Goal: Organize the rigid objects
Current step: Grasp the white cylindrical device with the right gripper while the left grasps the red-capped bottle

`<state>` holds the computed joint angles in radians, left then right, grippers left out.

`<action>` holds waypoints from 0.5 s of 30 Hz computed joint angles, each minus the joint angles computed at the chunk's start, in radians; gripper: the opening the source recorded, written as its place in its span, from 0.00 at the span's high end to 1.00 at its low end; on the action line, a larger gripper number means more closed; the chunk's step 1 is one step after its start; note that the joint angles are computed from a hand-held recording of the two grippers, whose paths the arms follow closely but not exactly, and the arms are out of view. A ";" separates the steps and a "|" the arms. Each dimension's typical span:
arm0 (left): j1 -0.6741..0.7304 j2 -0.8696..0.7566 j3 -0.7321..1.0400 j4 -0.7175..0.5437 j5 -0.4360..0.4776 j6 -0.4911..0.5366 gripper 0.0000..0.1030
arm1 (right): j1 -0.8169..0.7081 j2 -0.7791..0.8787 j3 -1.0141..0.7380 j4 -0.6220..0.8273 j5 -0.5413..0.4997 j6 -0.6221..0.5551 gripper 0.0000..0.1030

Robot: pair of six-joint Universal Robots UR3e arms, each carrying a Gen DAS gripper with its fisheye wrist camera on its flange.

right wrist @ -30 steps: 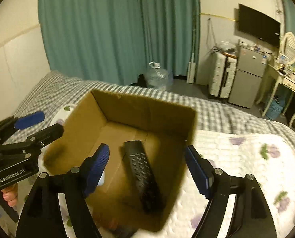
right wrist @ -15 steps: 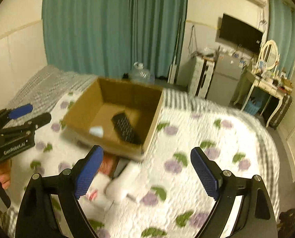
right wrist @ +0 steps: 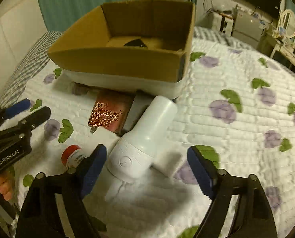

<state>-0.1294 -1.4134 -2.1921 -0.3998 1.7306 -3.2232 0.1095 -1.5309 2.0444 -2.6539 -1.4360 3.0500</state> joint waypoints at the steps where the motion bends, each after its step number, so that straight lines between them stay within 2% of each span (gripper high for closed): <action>1: 0.008 -0.001 -0.003 -0.001 -0.011 0.003 0.30 | 0.002 0.016 -0.004 -0.009 0.003 0.000 0.27; 2: 0.018 0.003 -0.011 0.000 -0.020 0.010 0.30 | -0.003 0.030 -0.009 -0.011 0.027 -0.005 0.31; 3: 0.019 0.004 -0.012 -0.003 -0.023 0.012 0.30 | -0.005 0.040 -0.014 -0.015 0.050 -0.010 0.42; 4: 0.022 0.007 -0.016 -0.002 -0.027 0.013 0.30 | 0.001 0.042 -0.014 -0.019 0.045 -0.013 0.47; 7: 0.021 0.035 -0.016 -0.033 -0.052 0.009 0.30 | -0.010 -0.007 0.013 -0.025 0.064 -0.029 0.55; 15: -0.087 0.080 0.049 -0.164 -0.125 -0.020 0.30 | -0.157 -0.322 0.122 0.088 0.073 -0.104 0.55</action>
